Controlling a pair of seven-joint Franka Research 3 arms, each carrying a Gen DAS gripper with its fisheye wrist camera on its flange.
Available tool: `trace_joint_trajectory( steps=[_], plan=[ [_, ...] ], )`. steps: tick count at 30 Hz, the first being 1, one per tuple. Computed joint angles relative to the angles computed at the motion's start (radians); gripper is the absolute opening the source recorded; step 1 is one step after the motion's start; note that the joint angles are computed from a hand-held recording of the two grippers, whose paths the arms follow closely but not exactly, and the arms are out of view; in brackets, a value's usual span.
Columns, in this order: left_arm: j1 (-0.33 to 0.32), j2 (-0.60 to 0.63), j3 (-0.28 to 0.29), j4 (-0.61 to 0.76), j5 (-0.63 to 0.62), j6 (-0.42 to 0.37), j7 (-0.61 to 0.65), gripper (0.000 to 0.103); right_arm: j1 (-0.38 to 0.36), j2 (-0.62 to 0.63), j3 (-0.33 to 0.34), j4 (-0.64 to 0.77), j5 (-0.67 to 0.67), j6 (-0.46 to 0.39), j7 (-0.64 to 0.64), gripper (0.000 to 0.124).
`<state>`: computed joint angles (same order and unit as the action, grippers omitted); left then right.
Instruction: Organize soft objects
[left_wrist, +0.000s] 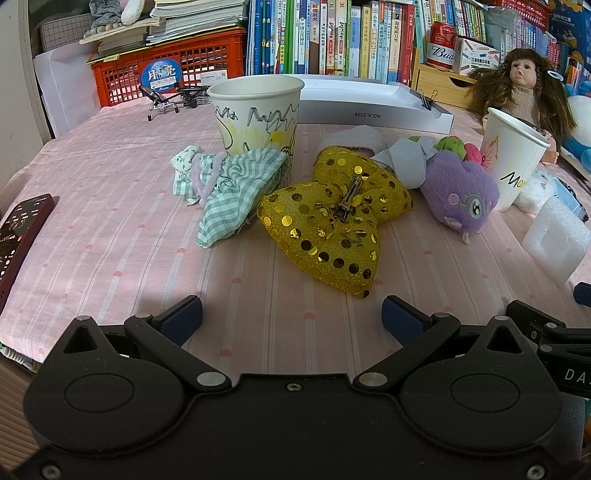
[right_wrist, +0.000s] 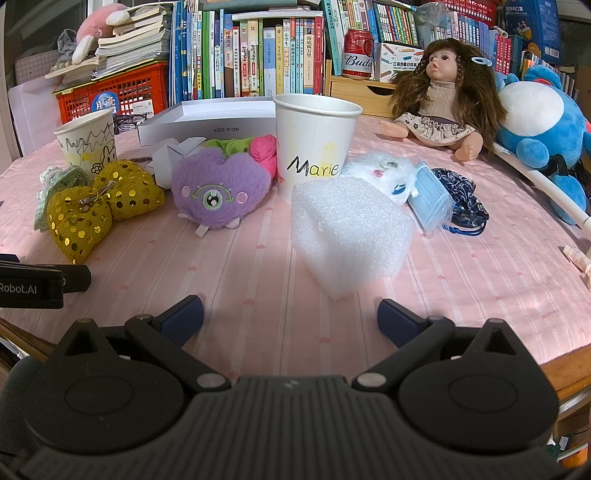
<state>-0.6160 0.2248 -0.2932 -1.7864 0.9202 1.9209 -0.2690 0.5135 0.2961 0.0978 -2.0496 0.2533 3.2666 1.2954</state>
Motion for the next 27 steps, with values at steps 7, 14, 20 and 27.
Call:
trace_joint_trajectory(
  steps=[7,14,20,27],
  plan=[
    [0.0,0.0,0.0,0.0,0.0,0.0,0.0,0.103,-0.001,0.0,0.001,0.0,0.002,0.0,-0.002,0.103],
    [0.0,0.0,0.0,0.0,0.0,0.0,0.0,0.103,-0.001,0.0,0.001,0.0,0.003,0.0,-0.003,0.103],
    [0.0,0.0,0.0,0.001,0.0,-0.001,0.001,0.103,-0.001,0.0,0.001,0.0,0.004,-0.001,-0.004,0.103],
    [0.0,0.0,0.0,0.0,-0.001,0.0,0.001,0.103,0.019,0.004,-0.017,0.005,0.003,-0.004,0.002,0.103]
  ],
)
